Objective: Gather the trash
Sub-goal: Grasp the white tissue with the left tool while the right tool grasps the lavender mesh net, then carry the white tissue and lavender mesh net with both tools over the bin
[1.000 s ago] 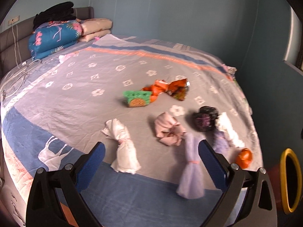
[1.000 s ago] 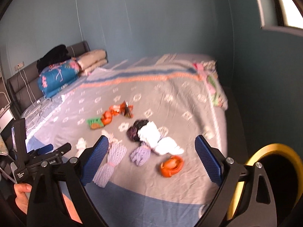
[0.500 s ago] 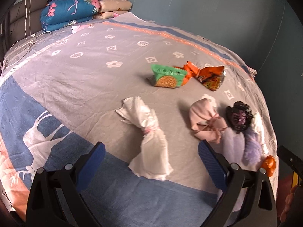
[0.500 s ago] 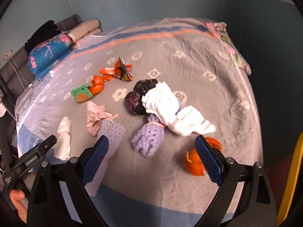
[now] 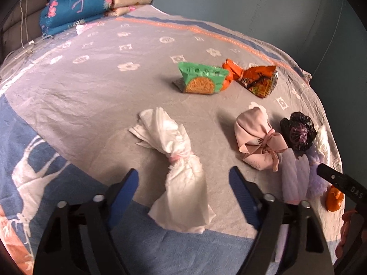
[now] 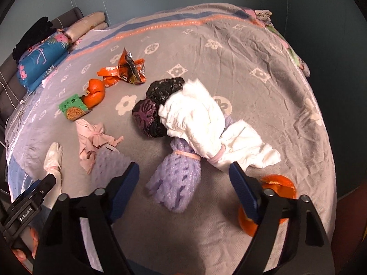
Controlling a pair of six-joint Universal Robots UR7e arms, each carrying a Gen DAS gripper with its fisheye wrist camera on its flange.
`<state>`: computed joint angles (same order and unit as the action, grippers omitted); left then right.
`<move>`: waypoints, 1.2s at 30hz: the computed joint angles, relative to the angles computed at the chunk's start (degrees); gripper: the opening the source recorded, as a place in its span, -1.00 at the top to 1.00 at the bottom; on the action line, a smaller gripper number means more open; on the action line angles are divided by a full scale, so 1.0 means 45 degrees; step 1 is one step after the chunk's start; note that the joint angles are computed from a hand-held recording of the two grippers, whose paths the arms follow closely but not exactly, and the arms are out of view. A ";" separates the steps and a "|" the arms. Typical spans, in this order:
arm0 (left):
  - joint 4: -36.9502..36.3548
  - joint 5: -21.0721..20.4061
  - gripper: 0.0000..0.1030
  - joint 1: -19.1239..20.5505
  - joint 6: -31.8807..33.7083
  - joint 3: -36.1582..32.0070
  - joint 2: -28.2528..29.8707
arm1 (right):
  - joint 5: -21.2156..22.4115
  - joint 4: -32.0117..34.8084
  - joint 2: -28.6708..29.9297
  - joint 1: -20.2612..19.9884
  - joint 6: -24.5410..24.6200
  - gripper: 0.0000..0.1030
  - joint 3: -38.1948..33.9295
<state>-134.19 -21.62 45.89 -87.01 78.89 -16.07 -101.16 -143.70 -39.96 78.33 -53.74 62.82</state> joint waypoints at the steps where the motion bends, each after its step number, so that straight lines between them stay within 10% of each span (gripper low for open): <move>1: -0.0204 -0.0160 -0.29 0.0067 0.0241 -0.0057 0.0045 | -0.0042 -0.0029 0.0071 0.0007 0.0024 -0.45 -0.0051; 9: -0.1628 -0.0781 0.60 0.0247 0.1054 0.0108 0.0086 | -0.0586 0.0128 0.0446 0.0087 0.0583 0.24 -0.0292; 15: -0.3802 -0.0973 0.69 0.0179 0.1730 0.0765 -0.0013 | -0.0372 0.0263 0.0204 0.0158 0.0548 0.55 -0.0096; 36: -0.5155 0.0204 0.70 -0.1161 0.2224 0.1575 -0.0126 | 0.2211 0.1689 -0.3873 -0.0305 -0.1649 0.59 0.3298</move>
